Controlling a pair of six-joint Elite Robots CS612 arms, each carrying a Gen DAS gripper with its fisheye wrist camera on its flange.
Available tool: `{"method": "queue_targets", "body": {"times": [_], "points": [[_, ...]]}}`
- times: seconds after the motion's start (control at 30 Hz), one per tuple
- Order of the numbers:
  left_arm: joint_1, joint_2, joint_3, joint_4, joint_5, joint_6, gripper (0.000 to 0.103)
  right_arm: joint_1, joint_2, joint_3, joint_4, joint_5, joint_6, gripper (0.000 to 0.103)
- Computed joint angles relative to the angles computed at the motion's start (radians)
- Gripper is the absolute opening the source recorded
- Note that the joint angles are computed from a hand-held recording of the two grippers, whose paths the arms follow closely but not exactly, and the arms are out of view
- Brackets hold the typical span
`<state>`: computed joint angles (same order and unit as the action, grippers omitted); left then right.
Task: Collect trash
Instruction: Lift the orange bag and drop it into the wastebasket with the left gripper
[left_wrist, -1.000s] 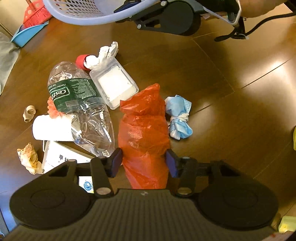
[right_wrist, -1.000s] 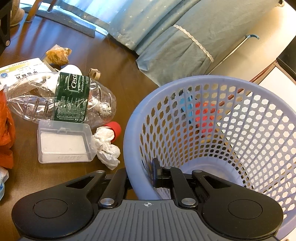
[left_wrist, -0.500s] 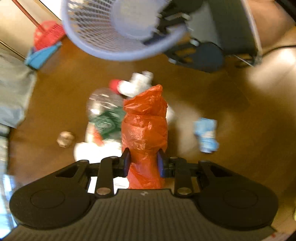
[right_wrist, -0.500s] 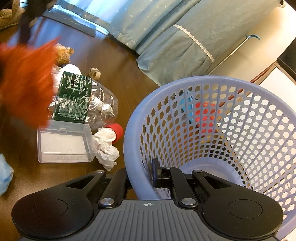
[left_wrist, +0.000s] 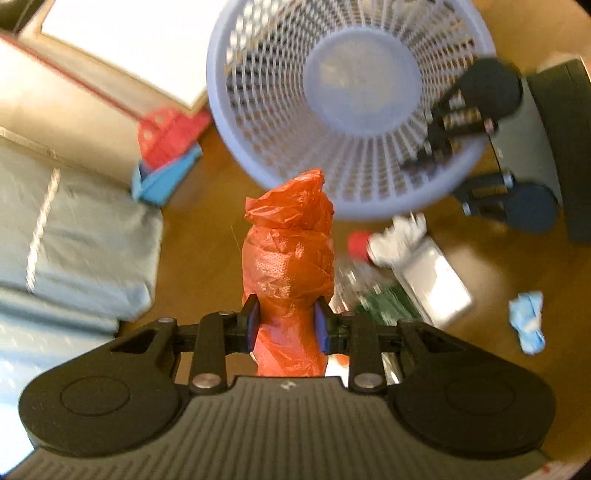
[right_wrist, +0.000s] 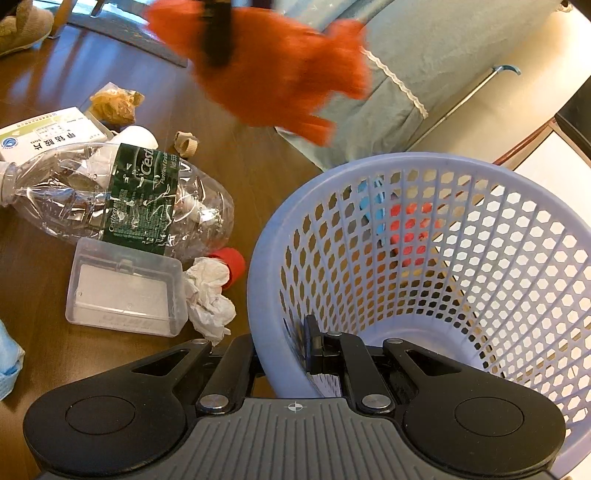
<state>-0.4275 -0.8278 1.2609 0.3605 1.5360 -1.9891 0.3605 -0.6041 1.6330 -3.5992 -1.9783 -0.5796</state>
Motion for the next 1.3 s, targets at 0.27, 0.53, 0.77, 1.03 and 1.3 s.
{"method": "queue_targets", "body": {"times": [0.27, 0.53, 0.77, 1.03, 1.3], "points": [[-0.031, 0.012, -0.026, -0.025, 0.098, 0.047, 0.029, 0.0, -0.001, -0.005, 0.009, -0.001, 0.003, 0.005], [-0.046, 0.034, -0.052, -0.026, 0.177, 0.04, 0.048, -0.002, -0.002, -0.001, 0.004, 0.002, 0.011, 0.004], [-0.034, 0.024, -0.06, -0.021, 0.185, -0.016, 0.053, -0.002, -0.003, -0.001, 0.005, 0.0, 0.021, 0.004], [0.023, 0.039, -0.073, 0.048, 0.093, 0.013, 0.054, -0.003, -0.007, 0.001, 0.009, -0.002, 0.025, 0.005], [0.082, 0.086, -0.129, 0.177, 0.032, 0.046, 0.061, -0.002, -0.01, 0.003, 0.017, -0.002, 0.019, 0.004]]}}
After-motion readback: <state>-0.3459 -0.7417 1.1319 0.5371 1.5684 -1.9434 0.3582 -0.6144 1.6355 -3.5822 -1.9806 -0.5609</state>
